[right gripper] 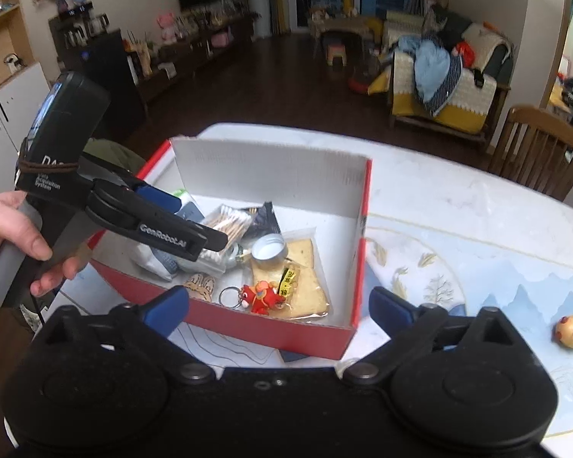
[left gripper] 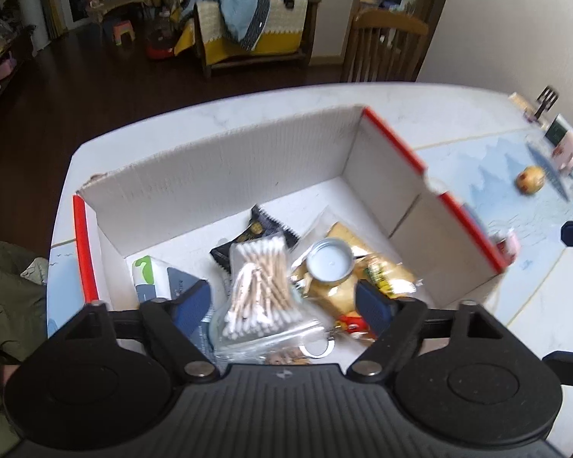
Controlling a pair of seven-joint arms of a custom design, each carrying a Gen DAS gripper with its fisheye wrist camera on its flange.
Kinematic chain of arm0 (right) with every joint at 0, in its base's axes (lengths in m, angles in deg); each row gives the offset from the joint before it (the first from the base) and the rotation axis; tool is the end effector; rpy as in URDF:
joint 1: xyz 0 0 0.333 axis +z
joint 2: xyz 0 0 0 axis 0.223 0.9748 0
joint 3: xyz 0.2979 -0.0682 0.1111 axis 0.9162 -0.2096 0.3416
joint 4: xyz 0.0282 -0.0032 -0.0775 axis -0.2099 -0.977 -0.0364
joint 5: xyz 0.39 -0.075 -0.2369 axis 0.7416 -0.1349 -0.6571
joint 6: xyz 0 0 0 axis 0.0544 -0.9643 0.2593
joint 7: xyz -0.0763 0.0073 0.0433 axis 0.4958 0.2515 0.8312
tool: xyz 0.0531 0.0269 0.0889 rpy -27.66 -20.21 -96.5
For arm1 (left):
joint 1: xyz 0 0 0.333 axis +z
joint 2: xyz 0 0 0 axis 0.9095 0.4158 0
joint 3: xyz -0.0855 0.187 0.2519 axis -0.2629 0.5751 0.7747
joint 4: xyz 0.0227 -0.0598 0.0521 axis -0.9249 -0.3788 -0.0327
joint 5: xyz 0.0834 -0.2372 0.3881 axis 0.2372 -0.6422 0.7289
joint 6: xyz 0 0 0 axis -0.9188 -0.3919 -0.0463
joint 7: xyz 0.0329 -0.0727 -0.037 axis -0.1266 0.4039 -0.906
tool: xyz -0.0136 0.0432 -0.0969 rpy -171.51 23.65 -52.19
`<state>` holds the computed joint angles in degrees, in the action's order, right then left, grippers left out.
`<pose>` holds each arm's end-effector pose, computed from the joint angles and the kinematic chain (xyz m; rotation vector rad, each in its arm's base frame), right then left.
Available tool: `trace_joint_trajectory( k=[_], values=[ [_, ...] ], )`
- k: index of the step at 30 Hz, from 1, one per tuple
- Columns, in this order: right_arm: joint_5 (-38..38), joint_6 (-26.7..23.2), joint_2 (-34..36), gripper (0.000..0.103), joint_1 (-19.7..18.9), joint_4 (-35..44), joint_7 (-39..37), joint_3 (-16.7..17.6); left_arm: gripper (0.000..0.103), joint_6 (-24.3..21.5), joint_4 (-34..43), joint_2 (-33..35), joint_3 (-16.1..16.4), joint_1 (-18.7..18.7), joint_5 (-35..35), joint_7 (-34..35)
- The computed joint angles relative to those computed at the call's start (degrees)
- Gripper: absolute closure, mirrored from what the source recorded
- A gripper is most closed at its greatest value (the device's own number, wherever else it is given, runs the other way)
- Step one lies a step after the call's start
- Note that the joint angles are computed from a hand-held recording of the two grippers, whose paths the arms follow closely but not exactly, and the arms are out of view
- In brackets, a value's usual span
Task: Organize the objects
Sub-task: 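Move both tools back over the table toward the pink box and yellow toy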
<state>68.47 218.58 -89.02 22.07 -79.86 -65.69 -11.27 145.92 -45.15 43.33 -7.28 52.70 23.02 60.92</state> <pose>0.5200 0.0004 0.4213 -2.2679 0.9462 -0.2688 0.5705 -0.2657 0.3655 -1.8805 1.9707 -0.6995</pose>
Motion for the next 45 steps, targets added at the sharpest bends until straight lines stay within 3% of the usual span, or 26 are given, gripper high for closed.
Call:
trace_joint_trajectory(
  k=[10, 19, 26, 35, 45],
  values=[
    [-2.3, -0.9, -3.6, 0.0, -3.5, -2.5, -0.3, -3.1, 0.0, 4.1, -4.4, -6.1, -2.6, 0.0, 4.9, -9.0],
    [-3.0, -3.4, 1.6, 0.0, -8.6, 0.8, -4.0, -6.2, 0.0, -2.0, -0.5, -5.0, -5.9, -1.9, 14.8, -22.9],
    [-1.6, -7.1, 9.9, 0.0, -14.7, 8.2, -9.6, -7.1, 0.0, -8.4, 7.8, 1.3, -5.7, -7.7, 18.4, -27.1],
    [-0.5, -9.1, 21.5, 0.0, -23.0, 19.4, -12.0, -4.1, 0.0, -13.4, 20.0, 12.3, -2.9, -15.7, 16.7, -28.5],
    [-2.5, -9.0, 33.3, 0.0, -28.4, 32.2, -6.0, 0.1, 0.0, -20.2, 35.5, 25.1, 0.3, -22.5, 13.6, -25.1]
  ],
)
